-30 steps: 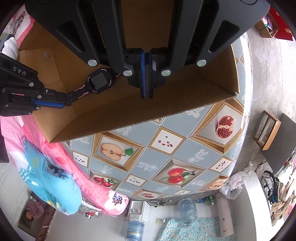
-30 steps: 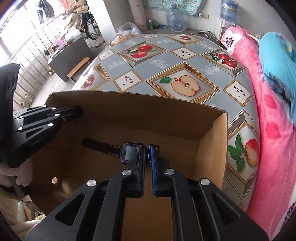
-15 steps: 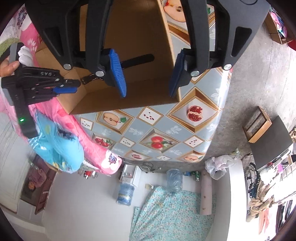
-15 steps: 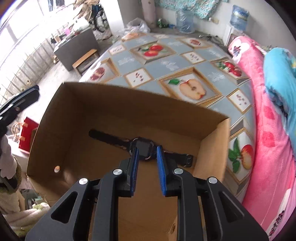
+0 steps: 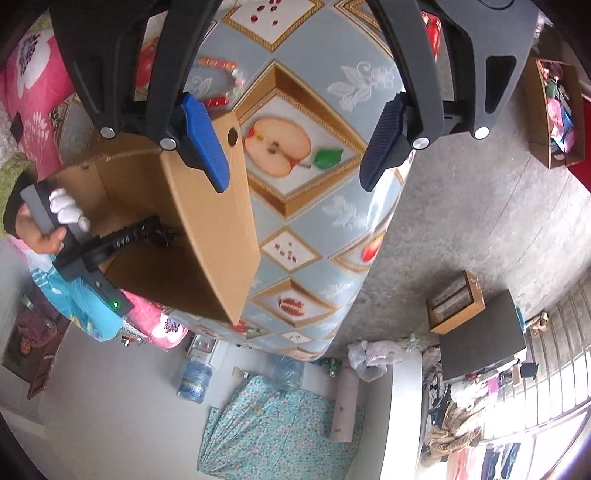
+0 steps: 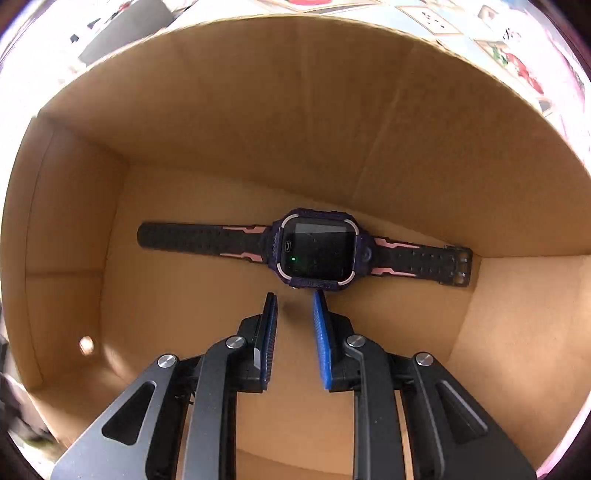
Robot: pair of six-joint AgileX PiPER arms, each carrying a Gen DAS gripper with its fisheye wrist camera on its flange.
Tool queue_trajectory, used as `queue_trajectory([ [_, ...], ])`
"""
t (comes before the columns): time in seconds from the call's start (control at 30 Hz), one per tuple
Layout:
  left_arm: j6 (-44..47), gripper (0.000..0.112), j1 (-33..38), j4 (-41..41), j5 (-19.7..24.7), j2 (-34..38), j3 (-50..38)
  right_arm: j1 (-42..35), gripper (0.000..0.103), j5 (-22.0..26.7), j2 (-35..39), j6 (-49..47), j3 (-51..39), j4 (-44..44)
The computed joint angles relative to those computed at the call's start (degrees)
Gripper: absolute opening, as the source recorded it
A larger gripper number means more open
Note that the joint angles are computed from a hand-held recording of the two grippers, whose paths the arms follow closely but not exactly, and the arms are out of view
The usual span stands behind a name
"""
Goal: Organize jewelry
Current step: 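Withdraw the right gripper from the box toward the bead bracelet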
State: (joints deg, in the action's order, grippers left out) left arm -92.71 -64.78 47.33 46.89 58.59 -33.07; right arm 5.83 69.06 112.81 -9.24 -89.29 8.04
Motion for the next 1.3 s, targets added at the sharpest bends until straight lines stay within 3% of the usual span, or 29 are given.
queue_trajectory([
  [0.2, -11.61, 0.069, -8.35, 1.23, 2.07, 1.16, 6.06, -1.48, 0.02, -0.84, -1.98, 0.64, 1.06, 1.99],
  [0.3, -14.26, 0.07, -10.91, 1.76, 1.75, 3.16, 6.49, -2.18, 0.02, -2.67, -8.14, 0.47, 4.72, 1.48],
  [0.47, -13.48, 0.071, -11.89, 2.72, -1.44, 10.63, 4.4, -3.74, 0.021, -9.52, -29.34, -3.38, 16.05, 5.02],
  [0.6, -10.82, 0.071, -12.22, 2.44, -3.38, 17.92, 1.32, -6.62, 0.036, -12.45, -49.02, -10.66, 27.27, 12.23],
  [0.67, -9.4, 0.071, -12.61, 1.76, -3.44, 20.94, -0.3, -7.7, 0.038, -11.39, -56.26, -12.8, 30.72, 14.23],
  [0.73, -8.84, 0.072, -13.67, 1.5, -2.42, 23.71, -1.6, -3.54, 0.038, -12.13, -62.38, -8.4, 34.76, 10.66],
  [0.83, -10.55, 0.074, -16.73, 2.59, -1.14, 24.34, -1.68, 10.79, 0.038, -16.22, -68.1, 8.43, 42.77, -1.97],
  [0.97, -11.11, 0.074, -20.69, 1.61, -0.53, 24.77, -2.26, 22.57, 0.038, -21.52, -66.54, 23.31, 52.75, -5.28],
  [1.07, -11.99, 0.074, -22.97, 1.37, -0.48, 24.45, -2.13, 25.75, 0.038, -27.28, -63.2, 24.69, 57.89, -0.71],
  [1.13, -12.94, 0.074, -23.4, 1.32, -0.58, 24.3, -1.89, 32.78, 0.036, -29.69, -60.82, 33.01, 59.05, -5.54],
  [1.3, -15.44, 0.074, -26.56, 0.98, 0.97, 23.78, -1.29, 38.27, 0.027, -35.27, -53.88, 42.25, 60.03, -14.48],
])
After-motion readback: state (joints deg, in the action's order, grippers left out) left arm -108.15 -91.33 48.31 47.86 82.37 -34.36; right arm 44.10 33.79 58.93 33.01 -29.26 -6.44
